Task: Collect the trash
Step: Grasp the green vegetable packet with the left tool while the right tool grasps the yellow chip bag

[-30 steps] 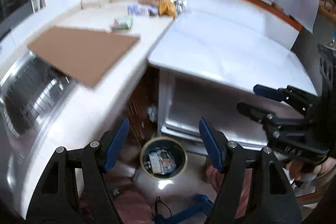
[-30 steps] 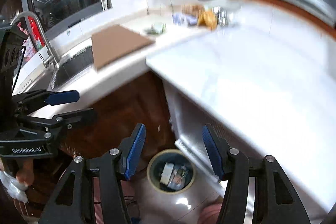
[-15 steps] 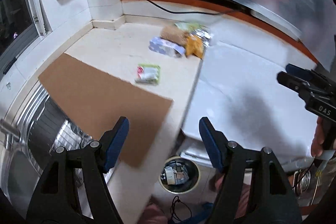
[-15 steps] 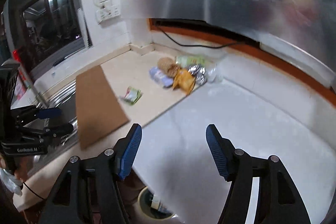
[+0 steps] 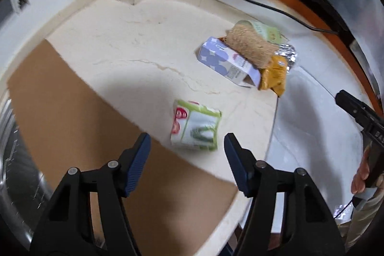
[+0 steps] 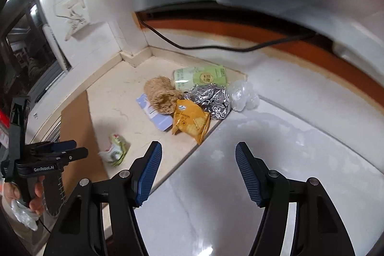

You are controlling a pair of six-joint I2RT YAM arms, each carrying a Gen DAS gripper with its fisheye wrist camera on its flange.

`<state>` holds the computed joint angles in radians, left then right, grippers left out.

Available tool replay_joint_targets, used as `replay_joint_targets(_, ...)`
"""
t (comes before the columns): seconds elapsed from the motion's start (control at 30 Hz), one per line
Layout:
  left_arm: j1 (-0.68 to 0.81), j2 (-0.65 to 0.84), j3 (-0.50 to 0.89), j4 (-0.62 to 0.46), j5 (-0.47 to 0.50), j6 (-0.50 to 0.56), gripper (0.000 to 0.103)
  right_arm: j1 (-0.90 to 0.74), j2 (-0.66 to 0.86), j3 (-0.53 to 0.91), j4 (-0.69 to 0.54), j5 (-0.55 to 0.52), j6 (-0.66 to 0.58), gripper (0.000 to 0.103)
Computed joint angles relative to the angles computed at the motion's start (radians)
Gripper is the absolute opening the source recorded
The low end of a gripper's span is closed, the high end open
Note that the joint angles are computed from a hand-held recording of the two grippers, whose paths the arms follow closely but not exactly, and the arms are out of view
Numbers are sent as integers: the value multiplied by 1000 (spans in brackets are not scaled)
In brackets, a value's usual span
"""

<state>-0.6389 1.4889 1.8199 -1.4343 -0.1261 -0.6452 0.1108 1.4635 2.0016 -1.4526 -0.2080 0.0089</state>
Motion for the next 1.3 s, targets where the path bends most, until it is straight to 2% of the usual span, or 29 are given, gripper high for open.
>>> replay_joint_targets(0.17, 70, 4, -123, 145, 76, 102, 61, 32, 35, -138, 145, 47, 19, 65)
replay_joint_targets(0.33, 93, 37, -142, 220, 142, 150, 61, 44, 90, -193, 222, 12, 50, 65)
replay_joint_targets(0.4, 87, 61, -127, 223, 138, 163, 61, 52, 114, -199, 247, -10, 75, 65)
replay_joint_targets(0.53, 81, 102, -115, 228, 152, 180, 61, 83, 155, -202, 290, -5, 135, 73)
replay_joint_targets(0.7, 63, 138, -101, 221, 131, 182, 61, 115, 206, -185, 316, 38, 178, 73)
replay_joint_targets(1.03, -20, 219, -14, 128, 25, 187, 61, 135, 274, -163, 332, 83, 238, 73)
replay_joint_targets(1.07, -30, 226, -9, 122, 8, 184, 61, 136, 276, -163, 335, 85, 242, 72)
replay_joint_targets(1.13, -47, 231, -9, 118, -25, 179, 61, 143, 285, -158, 345, 74, 250, 56)
replay_joint_targets(1.2, -59, 227, -15, 127, -38, 169, 57, 143, 284, -156, 350, 58, 255, 51)
replay_joint_targets(1.23, -65, 227, -15, 127, -40, 158, 57, 146, 280, -159, 356, 56, 259, 43)
replay_joint_targets(1.3, -73, 226, -14, 128, -40, 144, 53, 146, 268, -160, 350, 39, 254, 37)
